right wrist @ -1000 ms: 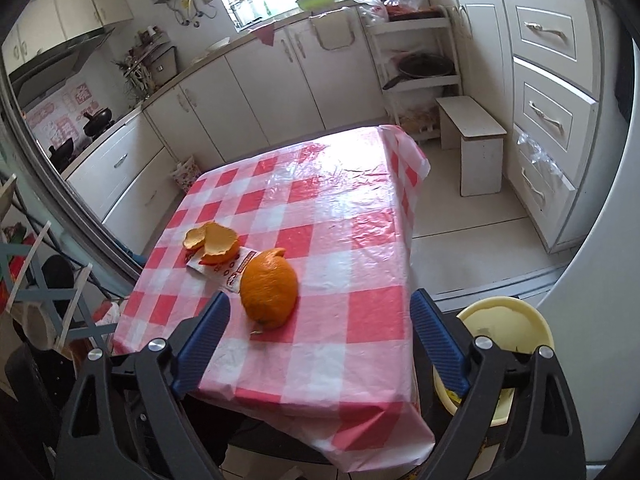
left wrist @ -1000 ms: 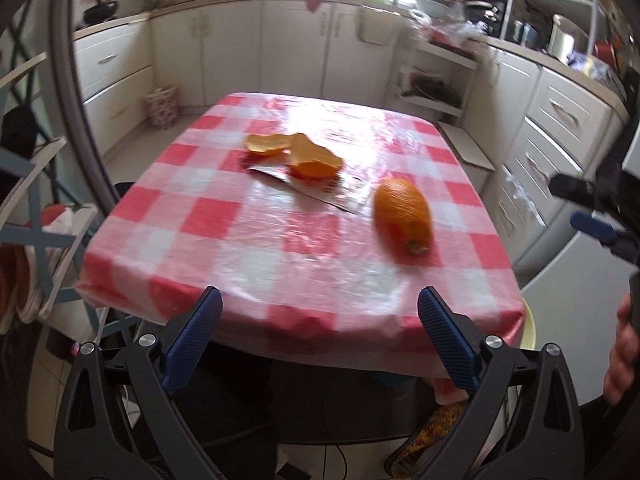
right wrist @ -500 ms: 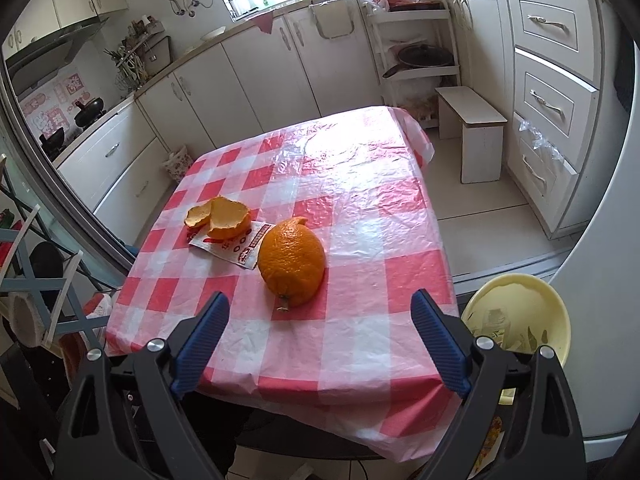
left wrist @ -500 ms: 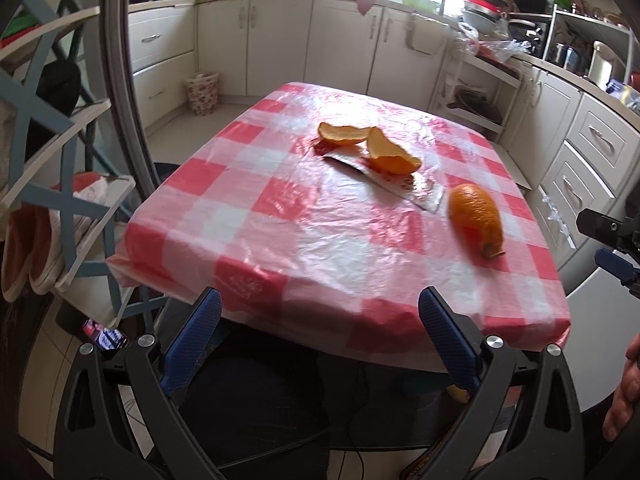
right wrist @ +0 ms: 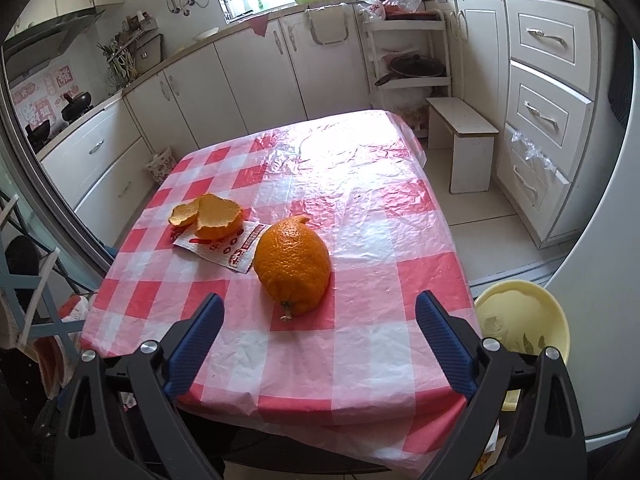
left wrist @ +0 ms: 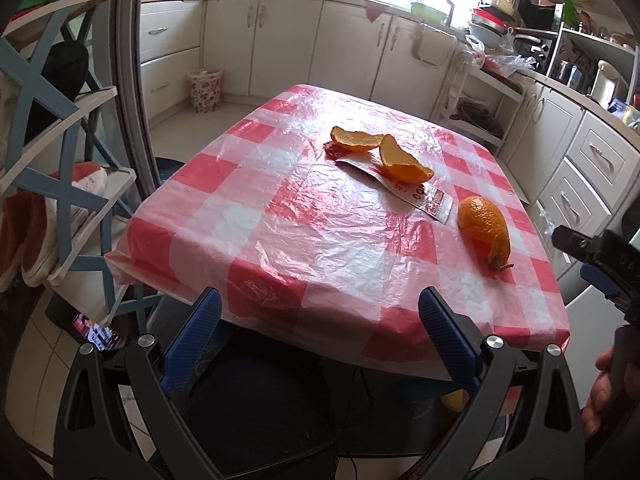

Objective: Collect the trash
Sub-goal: 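Move both tools back over the table toward the whole orange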

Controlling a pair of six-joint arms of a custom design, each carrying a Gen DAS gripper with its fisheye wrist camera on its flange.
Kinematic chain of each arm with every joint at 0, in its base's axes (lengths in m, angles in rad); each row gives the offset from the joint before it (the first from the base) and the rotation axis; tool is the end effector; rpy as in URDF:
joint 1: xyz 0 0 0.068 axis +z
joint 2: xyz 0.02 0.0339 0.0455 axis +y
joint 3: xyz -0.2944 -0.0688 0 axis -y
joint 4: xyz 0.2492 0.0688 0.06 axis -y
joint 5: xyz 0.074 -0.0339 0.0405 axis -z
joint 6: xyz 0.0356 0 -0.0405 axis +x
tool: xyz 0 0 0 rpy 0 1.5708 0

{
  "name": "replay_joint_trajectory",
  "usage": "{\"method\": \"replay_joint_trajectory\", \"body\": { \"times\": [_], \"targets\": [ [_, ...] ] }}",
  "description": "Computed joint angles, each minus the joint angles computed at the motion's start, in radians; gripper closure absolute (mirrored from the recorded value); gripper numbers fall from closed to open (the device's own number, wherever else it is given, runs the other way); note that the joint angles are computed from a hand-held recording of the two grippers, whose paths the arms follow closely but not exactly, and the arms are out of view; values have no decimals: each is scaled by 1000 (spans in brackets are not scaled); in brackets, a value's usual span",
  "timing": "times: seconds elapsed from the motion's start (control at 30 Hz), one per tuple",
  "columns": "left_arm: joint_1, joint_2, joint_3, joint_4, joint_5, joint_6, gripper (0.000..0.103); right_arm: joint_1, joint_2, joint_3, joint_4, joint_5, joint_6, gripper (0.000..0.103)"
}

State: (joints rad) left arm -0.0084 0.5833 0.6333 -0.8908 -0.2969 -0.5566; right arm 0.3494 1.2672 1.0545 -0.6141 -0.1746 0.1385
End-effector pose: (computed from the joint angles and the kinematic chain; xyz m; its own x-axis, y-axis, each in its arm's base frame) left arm 0.0923 0.0096 0.2675 -0.5339 -0.5007 -0.6814 -0.5525 0.8166 -0.1672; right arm 0.2441 0.0955 0.3202 -0.7465 -0.1273 -0.6531 -0.3479 0.9113 0.2201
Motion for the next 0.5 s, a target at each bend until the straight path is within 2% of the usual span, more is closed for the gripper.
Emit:
{"method": "replay_joint_trajectory", "body": {
  "times": [0.17,0.27,0.5],
  "targets": [
    [55,-4,-12,35,77,55,8,26,-22,-81,67,88,-44,10],
    [88,-13,-18,53,119,73,8,-2,-37,-112,106,64,-39,10],
    [96,21,-29,75,142,78,8,-34,-28,-122,123,35,-33,10]
  ]
}}
